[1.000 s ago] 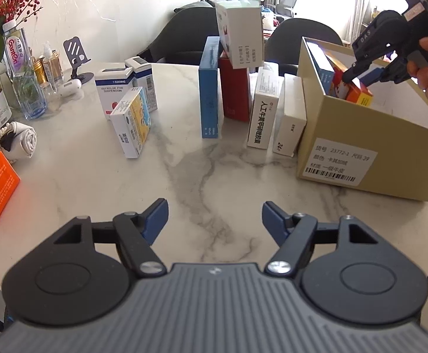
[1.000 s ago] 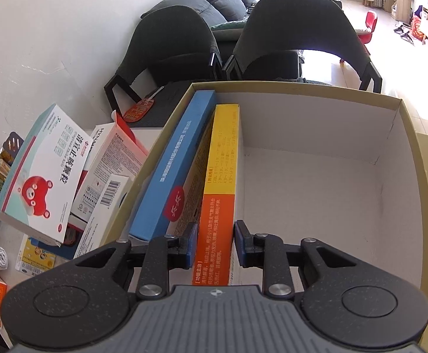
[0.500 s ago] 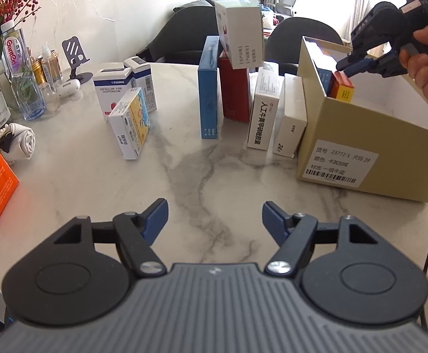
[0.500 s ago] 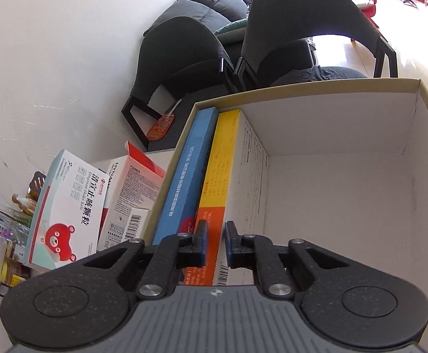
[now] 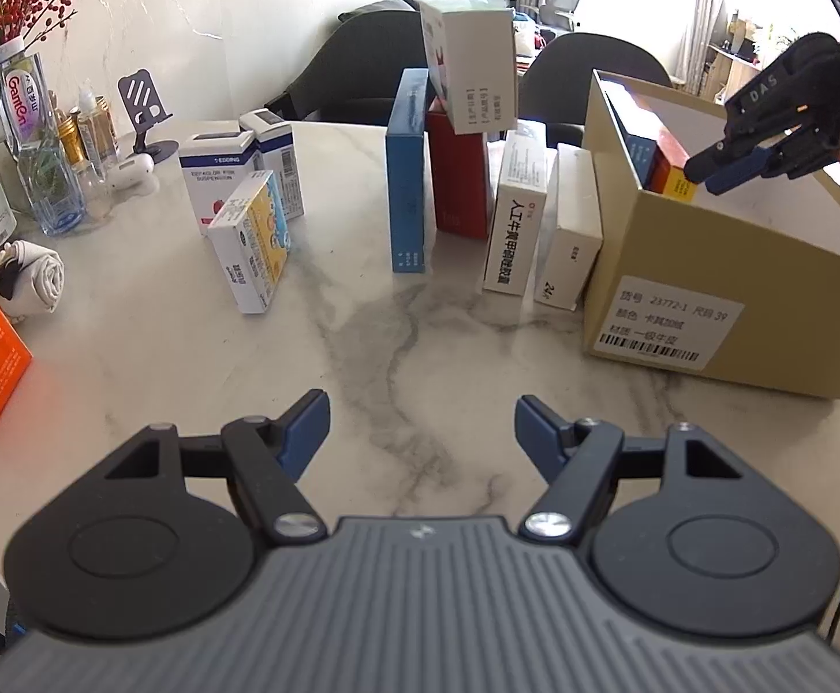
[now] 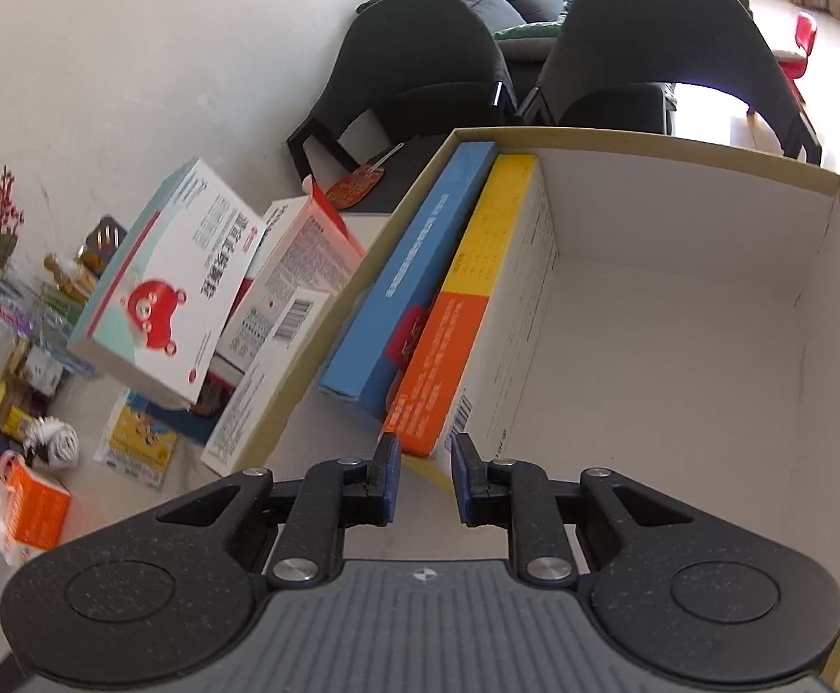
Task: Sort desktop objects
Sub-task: 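Lower the yellow-orange box beside the blue box and open the right gripper, then withdraw the right tool while the left tool approaches the tall blue box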
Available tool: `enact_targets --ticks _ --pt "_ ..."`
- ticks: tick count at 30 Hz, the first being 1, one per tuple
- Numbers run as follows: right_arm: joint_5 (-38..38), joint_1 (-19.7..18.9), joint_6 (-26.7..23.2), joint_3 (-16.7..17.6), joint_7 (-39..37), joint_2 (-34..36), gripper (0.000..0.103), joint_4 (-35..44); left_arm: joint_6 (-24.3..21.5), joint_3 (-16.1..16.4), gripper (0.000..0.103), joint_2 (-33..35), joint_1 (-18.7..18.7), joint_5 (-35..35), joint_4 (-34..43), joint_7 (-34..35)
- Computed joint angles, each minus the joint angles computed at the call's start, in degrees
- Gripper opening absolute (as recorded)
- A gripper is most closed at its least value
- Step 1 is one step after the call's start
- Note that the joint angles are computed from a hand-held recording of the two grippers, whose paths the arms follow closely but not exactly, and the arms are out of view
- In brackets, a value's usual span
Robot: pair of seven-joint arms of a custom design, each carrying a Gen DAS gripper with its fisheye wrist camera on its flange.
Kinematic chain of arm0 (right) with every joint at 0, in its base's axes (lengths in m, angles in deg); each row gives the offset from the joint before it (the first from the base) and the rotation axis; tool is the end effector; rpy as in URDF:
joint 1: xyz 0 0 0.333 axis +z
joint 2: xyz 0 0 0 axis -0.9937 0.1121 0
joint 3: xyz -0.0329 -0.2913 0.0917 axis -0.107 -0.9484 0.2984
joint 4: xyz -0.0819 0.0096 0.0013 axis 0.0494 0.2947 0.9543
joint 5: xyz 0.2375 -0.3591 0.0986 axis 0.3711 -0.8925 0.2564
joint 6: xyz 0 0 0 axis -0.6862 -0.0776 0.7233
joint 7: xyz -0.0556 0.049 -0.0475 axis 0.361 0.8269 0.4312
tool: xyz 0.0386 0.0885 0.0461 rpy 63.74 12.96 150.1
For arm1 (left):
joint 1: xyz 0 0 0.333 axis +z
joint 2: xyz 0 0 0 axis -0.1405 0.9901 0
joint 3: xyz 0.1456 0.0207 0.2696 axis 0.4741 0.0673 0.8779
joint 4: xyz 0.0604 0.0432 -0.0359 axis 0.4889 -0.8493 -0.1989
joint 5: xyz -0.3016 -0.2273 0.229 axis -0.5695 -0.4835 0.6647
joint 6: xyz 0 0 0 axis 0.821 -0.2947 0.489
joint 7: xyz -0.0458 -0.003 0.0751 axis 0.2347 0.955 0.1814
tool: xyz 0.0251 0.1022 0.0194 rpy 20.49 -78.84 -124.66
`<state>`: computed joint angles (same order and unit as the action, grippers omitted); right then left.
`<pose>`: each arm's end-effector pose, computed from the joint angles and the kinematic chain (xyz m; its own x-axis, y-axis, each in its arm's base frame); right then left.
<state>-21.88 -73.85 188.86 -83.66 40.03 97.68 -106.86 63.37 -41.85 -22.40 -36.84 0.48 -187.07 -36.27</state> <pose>0.7440 0.2019 0.4963 0.5296 -0.7962 -0.2925 -0.7849 -0.3293 -0.5248 0.4681 -0.4361 0.4053 0.3765 -0.9262 0.0186 -0.6376 -0.2737 -0.7201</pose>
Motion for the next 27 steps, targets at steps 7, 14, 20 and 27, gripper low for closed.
enact_targets --ticks 7,14,20,27 --pt "-1.78 1.0 1.05 0.14 -1.42 1.76 0.027 0.92 -0.34 -0.09 0.073 -0.14 -0.24 0.05 -0.03 0.09" --pt "2.65 -0.37 -0.3 1.72 -3.2 3.5 0.026 2.94 -0.98 -0.2 0.074 -0.72 0.03 -0.2 -0.57 -0.34" --pt "2.62 -0.05 1.51 1.25 -3.91 2.02 0.029 0.72 -2.49 0.02 0.075 -0.39 0.27 0.36 0.04 0.09" --pt "5.39 -0.31 8.2 1.3 -6.99 -4.22 0.034 -7.88 -5.56 0.93 0.076 0.2 0.8 4.56 1.17 0.08"
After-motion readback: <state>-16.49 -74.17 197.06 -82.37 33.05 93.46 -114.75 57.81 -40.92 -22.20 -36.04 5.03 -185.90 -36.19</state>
